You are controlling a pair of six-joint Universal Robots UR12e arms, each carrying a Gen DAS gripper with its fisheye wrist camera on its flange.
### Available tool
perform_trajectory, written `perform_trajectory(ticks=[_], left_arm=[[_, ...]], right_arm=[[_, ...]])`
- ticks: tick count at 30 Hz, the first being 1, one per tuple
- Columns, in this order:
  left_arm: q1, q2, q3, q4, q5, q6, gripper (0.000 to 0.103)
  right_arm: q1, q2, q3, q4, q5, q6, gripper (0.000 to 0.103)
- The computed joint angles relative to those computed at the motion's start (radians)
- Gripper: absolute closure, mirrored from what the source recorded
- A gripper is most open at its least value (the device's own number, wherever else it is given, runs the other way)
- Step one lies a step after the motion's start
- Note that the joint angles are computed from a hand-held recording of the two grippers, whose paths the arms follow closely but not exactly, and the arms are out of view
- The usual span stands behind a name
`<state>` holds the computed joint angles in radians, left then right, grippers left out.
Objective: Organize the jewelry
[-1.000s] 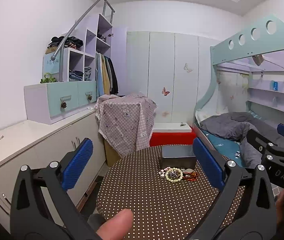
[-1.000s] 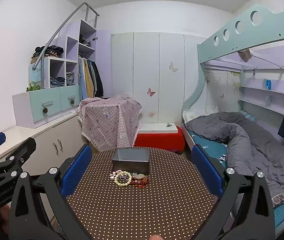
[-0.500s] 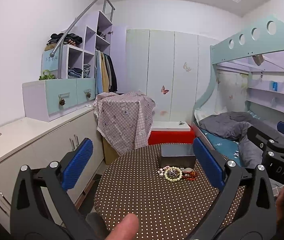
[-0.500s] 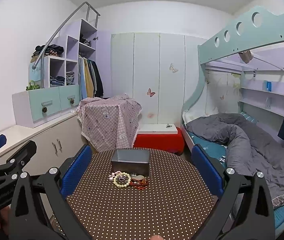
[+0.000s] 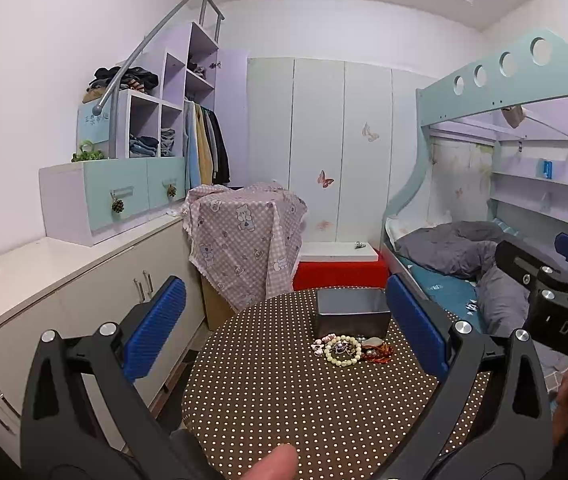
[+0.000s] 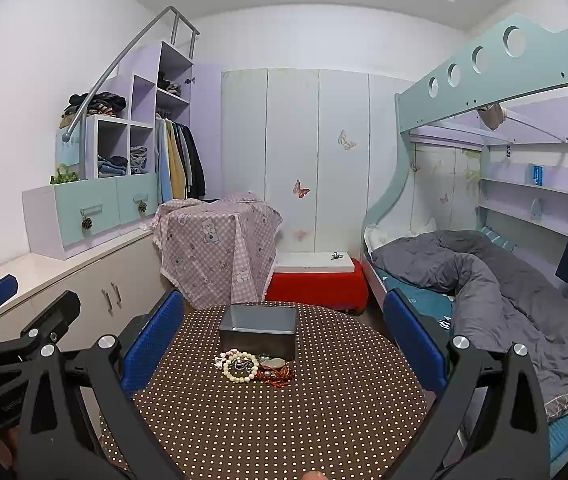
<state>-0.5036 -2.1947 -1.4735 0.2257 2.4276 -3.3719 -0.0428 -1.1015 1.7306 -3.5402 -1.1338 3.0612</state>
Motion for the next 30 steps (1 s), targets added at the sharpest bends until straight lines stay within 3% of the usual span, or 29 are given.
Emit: perform_trajectory(ticks=[6,10,18,23,30], left_arm=[[0.013,-0.007,0.004,-0.032,-0.011,-0.022,0.005],[0.034,-0.017,0.008,-0.107,-0.041,-0.076,0.005],[0.094,-0.071,0.069,-0.379,-0.165,-0.213,0.005],[0.126,-0.133,0.157,-0.508,-0.274,-0.214,0.005],[0.156,-0.216,0.303,-0.708,-0.359,-0.218,0.005]], right_arm=[[0.004,0.016,-0.014,0.01,-0.004,-0.016,0.007],[0.004,0.04,-0.035,0.051,-0.015,-0.034,0.007],[0.012,0.118,-0.117,0.255,-0.077,-0.078,0.007],[0.012,0.161,-0.167,0.373,-0.105,-0.093,0.007],[0.011,0.2,-0.231,0.52,-0.128,-0.108,0.007]])
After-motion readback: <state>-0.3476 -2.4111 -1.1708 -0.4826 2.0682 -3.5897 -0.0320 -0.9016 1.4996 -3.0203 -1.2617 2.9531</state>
